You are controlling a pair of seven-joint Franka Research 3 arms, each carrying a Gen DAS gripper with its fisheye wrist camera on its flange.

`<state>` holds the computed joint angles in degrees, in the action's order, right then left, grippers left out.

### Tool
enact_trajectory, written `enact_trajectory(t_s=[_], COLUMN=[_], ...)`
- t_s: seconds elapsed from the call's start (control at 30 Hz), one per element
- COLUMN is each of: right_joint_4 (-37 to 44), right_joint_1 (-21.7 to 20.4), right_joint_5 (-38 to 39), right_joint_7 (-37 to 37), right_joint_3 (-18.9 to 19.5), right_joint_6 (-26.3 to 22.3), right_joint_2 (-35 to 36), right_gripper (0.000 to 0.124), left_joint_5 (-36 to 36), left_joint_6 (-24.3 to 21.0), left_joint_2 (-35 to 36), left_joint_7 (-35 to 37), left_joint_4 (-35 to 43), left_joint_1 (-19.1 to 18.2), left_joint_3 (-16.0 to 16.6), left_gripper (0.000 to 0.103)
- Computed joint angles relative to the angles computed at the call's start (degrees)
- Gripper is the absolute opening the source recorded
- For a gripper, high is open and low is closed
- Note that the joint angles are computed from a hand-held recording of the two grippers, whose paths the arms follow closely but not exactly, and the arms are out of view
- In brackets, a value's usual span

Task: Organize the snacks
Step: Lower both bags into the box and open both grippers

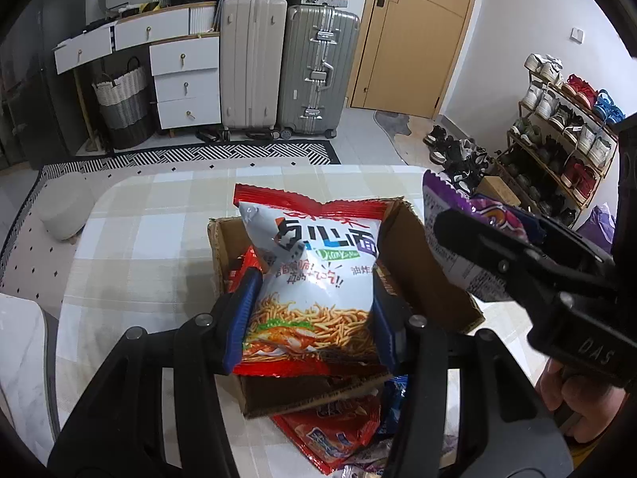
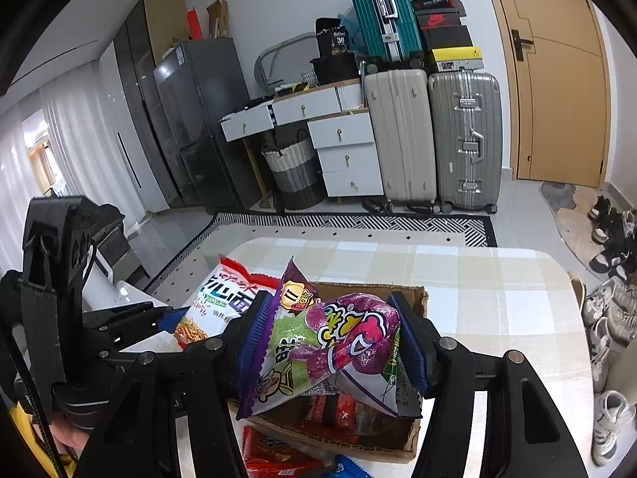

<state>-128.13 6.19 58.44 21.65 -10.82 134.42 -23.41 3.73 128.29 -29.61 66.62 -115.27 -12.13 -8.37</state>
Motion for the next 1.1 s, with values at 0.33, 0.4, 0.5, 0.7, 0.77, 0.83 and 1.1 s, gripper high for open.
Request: enact_trajectory(t_s=[0.33, 0.4, 0.5, 0.7, 0.77, 0.83, 1.1], right_joint_4=[1.1, 0.9, 1.1, 1.4, 1.5, 1.4, 1.4], right_joint_1=[-0.5, -0.7, -0.7, -1.1, -1.1, -1.3, -1.3], right_joint_5=[0.0, -0.3, -0.4, -0.8, -0.8, -1.1, -1.3], right_joint_7=[1.1, 1.6, 1.8, 3.0, 3.1, 3.3, 3.8], right_joint_3=[0.8, 1.2, 1.3, 1.6, 1.5, 1.7, 2.0], right_joint_6=[-0.9, -0.8, -0.9, -1.2, -1.4, -1.2, -1.5], right_joint_2=[3.3, 3.4, 3.9, 4.6, 4.8, 4.8, 4.9], right_gripper=[0.06, 0.06, 0.06, 0.06, 0.06, 0.06, 0.06], left_joint_5=[-2.4, -2.7, -2.7, -2.9, -3.2, -2.9, -1.3], left_joint_6=[4.3, 4.6, 5.6, 7.3, 7.4, 7.2, 6.3], left_joint_2=[3.4, 3.6, 4.0, 3.4, 3.1, 2.2, -3.8], left_joint_7=[2.8, 3.3, 3.6, 3.7, 3.8, 3.4, 0.5], left_joint_4=[-2.0, -2.4, -2.8, -4.6, -5.1, -5.8, -10.1], left_joint_1=[0.2, 0.2, 0.5, 0.9, 0.9, 1.0, 1.1], left_joint_3=[1.5, 1.5, 1.4, 1.7, 1.8, 1.7, 1.2], left_gripper=[0.049, 0.049, 0.049, 0.049, 0.049, 0.049, 0.058])
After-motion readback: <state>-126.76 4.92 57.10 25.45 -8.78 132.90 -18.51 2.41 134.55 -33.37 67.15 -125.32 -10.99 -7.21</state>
